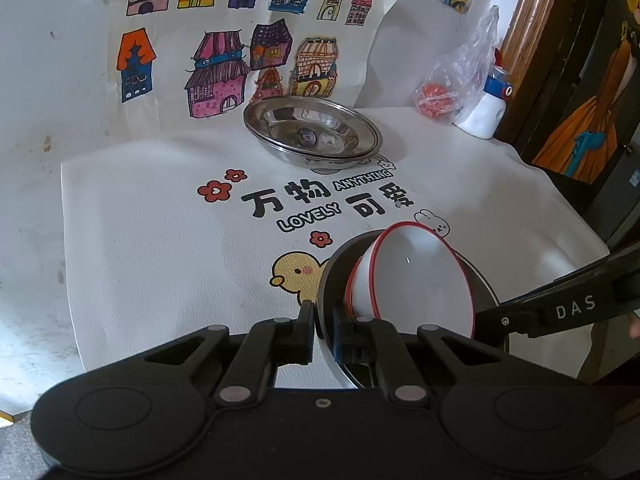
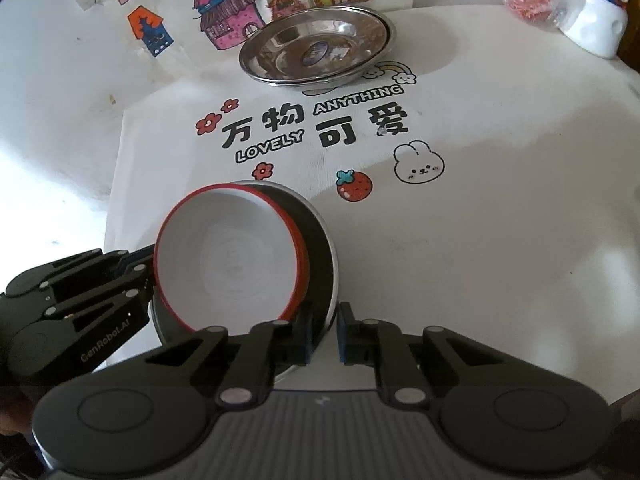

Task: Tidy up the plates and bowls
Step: 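Lift the steel bowl stack with both grippers and carry it over the steel plates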

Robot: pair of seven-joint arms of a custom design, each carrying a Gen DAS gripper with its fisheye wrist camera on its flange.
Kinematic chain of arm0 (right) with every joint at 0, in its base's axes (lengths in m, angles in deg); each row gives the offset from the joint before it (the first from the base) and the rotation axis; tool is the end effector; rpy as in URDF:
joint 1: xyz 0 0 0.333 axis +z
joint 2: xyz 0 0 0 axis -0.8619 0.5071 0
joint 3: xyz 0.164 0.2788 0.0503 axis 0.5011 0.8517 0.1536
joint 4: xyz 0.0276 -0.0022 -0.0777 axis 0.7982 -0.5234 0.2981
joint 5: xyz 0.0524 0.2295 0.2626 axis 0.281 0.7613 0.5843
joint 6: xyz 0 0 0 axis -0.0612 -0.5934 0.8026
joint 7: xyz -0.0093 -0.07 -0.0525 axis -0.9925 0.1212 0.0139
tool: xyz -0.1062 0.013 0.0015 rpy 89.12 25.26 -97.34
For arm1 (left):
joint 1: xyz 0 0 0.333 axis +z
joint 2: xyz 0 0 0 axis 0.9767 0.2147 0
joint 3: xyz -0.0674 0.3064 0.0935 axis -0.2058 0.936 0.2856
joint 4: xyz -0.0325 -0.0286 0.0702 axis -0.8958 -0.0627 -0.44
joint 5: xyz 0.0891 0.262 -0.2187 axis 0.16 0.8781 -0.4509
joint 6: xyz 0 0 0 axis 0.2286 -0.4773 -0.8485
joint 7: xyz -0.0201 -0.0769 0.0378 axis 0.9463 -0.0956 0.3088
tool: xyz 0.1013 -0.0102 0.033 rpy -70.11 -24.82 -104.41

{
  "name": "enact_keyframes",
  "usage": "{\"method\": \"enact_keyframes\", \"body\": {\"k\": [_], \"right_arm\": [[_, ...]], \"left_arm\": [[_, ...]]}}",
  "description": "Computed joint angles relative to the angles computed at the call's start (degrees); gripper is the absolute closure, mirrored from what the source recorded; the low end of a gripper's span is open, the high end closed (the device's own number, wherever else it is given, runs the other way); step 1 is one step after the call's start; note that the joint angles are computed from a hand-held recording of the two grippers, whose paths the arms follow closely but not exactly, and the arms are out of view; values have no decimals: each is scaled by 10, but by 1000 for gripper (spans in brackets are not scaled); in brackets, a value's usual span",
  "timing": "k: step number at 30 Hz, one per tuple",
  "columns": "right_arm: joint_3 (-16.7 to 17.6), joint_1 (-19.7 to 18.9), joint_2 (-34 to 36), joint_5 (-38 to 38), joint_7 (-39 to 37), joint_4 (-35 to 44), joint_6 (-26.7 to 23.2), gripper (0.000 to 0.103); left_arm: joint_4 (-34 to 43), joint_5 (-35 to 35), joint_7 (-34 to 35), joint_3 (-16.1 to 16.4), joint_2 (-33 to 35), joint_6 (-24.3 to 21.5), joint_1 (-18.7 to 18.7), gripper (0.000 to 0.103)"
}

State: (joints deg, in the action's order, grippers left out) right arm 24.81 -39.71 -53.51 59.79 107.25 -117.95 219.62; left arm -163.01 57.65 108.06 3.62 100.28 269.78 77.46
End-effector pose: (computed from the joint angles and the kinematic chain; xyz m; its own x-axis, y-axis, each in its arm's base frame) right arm 0.6216 0.2997 0.4393 -0.0112 -0.9717 -0.2361 -0.9450 0.0874 -0.3152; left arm 0.6028 -0.1946 0.3643 -0.3197 -0.9283 0.1900 -0.7234 0.1096 -0.6817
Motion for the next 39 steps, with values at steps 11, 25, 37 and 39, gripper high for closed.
{"method": "enact_keyframes", "body": {"k": [11, 25, 37, 39], "right_arm": [[-12, 11, -28, -17, 52, -73, 96, 90], [0, -12, -39, 3, 81, -107, 138, 91], [1, -28, -20, 5, 72, -73, 139, 91], [1, -30, -12, 5, 68, -64, 140, 91]], "left_arm": [[-2, 5, -6, 5, 1, 8, -5, 95], [8, 14, -27, 34, 0, -4, -34, 96], [60, 13, -34, 48, 27, -18, -55, 96], [74, 15, -39, 56, 33, -22, -63, 96]]}}
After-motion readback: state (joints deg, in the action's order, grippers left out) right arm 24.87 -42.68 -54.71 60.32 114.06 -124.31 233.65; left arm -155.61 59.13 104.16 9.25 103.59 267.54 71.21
